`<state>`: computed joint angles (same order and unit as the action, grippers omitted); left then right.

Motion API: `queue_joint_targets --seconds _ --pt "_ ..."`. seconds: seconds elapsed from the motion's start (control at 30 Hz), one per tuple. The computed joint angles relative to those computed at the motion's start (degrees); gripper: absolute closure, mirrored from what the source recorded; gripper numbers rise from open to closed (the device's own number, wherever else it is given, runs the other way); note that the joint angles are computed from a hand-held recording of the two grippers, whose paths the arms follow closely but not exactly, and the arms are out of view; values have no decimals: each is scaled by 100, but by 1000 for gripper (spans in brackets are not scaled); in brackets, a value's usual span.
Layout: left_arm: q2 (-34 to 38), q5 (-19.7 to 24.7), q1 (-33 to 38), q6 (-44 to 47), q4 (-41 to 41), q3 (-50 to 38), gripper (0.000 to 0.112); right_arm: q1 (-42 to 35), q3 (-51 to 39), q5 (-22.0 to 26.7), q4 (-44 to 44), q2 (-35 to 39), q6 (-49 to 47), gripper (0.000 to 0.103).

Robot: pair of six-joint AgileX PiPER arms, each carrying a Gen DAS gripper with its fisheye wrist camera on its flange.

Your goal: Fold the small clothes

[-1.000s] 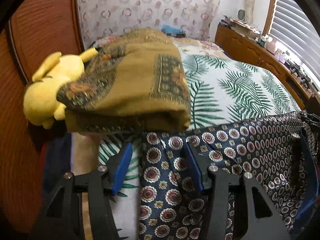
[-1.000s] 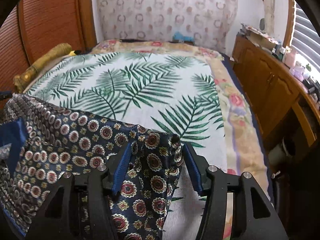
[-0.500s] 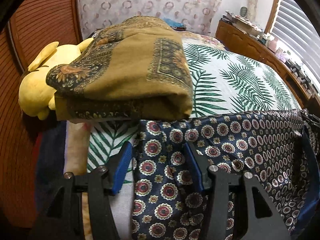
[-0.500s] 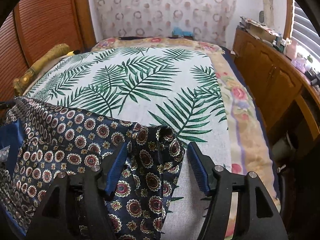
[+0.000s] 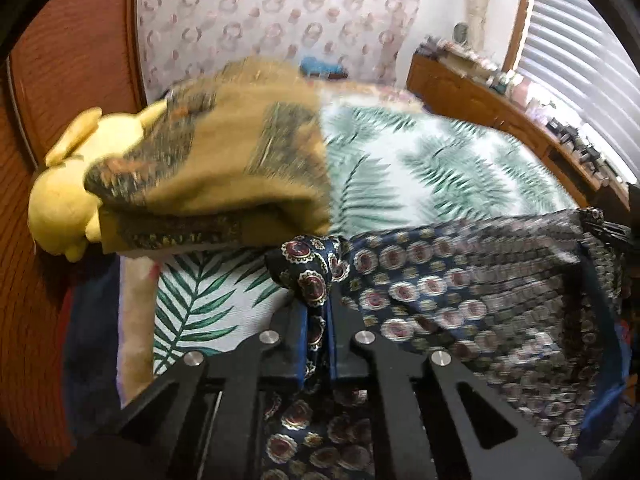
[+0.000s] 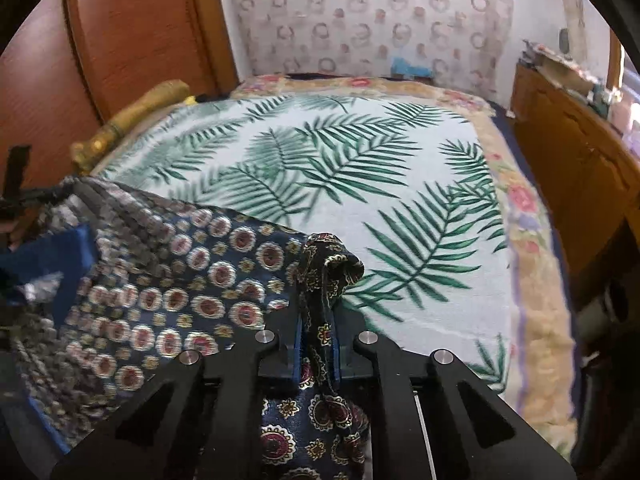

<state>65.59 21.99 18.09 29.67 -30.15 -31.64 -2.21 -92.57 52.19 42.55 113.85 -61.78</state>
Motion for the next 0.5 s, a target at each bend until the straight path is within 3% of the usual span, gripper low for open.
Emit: queue_joint_targets --seconds 0.17,0.3,0.5 --pt "-1583 467 -428 -1046 608 -71 108 -212 820 -120 898 -885 -840 98" --pt "-2368 862 -952 -2084 1458 -628 108 -451 1021 114 1440 -1618 -1094 98" --pt "-2884 1421 -1111 -2184 1567 -1772 108 -1036 478 1235 2218 -2364 -1037 98"
